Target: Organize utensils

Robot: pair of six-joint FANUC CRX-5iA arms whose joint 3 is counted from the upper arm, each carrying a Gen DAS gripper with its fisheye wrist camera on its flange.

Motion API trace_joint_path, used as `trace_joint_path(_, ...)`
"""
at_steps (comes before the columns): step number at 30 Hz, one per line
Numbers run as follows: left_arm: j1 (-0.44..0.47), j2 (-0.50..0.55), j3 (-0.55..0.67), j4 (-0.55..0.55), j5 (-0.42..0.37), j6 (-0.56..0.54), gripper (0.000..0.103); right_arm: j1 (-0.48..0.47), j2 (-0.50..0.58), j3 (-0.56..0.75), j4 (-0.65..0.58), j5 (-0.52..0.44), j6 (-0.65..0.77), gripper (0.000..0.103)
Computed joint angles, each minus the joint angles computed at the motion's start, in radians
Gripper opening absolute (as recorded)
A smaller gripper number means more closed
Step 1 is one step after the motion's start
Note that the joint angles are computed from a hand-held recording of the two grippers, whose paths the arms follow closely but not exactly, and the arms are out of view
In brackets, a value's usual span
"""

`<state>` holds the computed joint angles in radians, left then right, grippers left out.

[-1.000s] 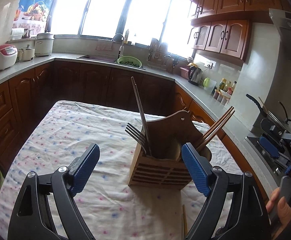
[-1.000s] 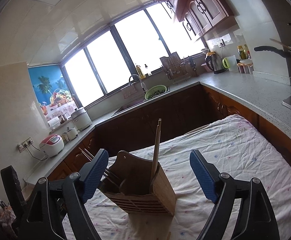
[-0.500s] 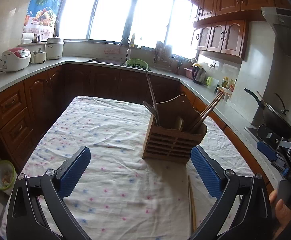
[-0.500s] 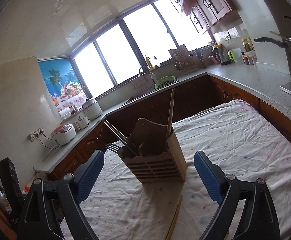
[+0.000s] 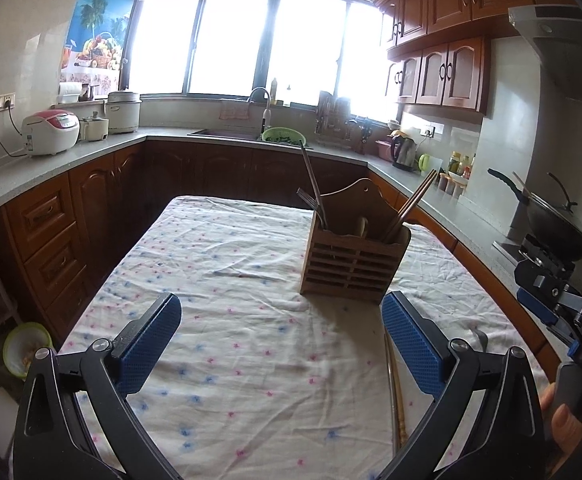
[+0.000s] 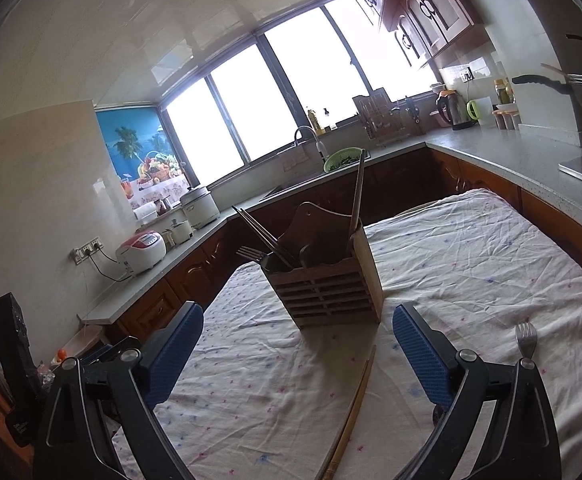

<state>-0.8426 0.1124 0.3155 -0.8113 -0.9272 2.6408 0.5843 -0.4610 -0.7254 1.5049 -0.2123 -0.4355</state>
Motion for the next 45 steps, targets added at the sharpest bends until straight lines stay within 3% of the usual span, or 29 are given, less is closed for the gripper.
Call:
trace_joint_path(5, -0.025, -0.018, -0.022, -0.024, -0.022, 0.032, 0.103, -0.004, -0.035, -0.03, 0.075, -0.002, -0.06, 0.098)
trace_joint_path(13, -0.062, -0.06, -0.059, -0.071, -0.057, 0.083, 0.103, 0.114, -0.084, -0.059, 0.059, -0.165, 0.036, 0.1)
trace_joint_path(21, -0.206, -0.056, -0.037, -0.275, -0.213, 0.132, 0.103, 0.283, -0.125, -0.055, 0.131, -0.399, 0.166, 0.103)
trace_joint_path(24, -0.25, -0.064, -0.069, -0.341, -0.225, 0.18, 0.103, 0.327, -0.131, -0.086, 0.167, -0.456, 0.186, 0.103)
trace_joint_path(27, -0.251, -0.074, -0.096, -0.335, -0.198, 0.216, 0.103, 0.345, -0.132, -0.125, 0.181, -0.487, 0.134, 0.103)
trace_joint_path(34, -0.293, -0.04, -0.099, -0.387, -0.262, 0.248, 0.103, 0.329, -0.146, -0.201, 0.251, -0.537, -0.018, 0.103)
trace_joint_path(45, -0.281, 0.0, -0.102, -0.334, -0.275, 0.233, 0.103, 0.391, -0.139, -0.235, 0.115, -0.591, -0.002, 0.103)
